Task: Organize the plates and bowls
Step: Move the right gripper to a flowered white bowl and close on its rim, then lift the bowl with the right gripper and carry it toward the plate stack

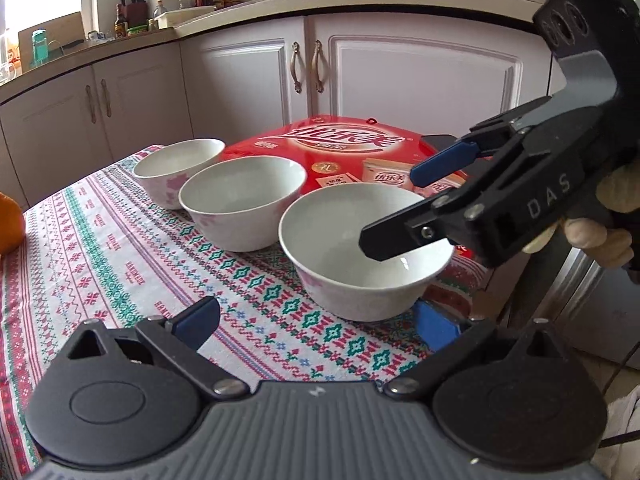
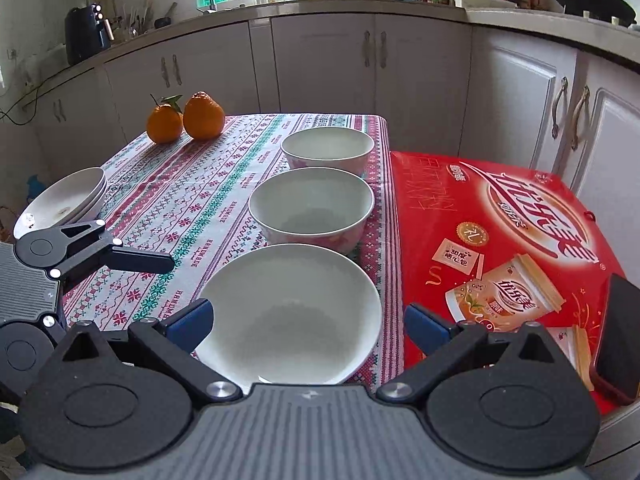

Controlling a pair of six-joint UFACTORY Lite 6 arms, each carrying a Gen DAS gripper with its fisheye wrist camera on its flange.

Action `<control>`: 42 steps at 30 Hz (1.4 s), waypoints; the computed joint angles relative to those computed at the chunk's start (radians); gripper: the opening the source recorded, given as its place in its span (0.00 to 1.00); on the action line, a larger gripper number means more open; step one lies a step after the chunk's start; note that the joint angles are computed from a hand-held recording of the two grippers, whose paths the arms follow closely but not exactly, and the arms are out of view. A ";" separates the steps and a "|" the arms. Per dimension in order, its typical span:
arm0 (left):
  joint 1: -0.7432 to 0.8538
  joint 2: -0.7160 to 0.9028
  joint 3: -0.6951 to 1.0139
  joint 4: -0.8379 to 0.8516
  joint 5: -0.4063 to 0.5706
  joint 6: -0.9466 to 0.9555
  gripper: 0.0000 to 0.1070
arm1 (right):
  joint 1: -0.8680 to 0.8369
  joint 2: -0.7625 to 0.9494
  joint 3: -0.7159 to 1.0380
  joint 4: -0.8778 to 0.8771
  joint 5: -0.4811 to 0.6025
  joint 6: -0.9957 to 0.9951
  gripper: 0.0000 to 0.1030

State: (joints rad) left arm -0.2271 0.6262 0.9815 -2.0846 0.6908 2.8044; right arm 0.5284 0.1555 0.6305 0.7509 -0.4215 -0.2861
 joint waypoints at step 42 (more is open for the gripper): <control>-0.035 -0.014 0.011 0.095 -0.008 -0.088 0.73 | -0.148 0.018 0.045 -0.670 0.127 0.597 0.75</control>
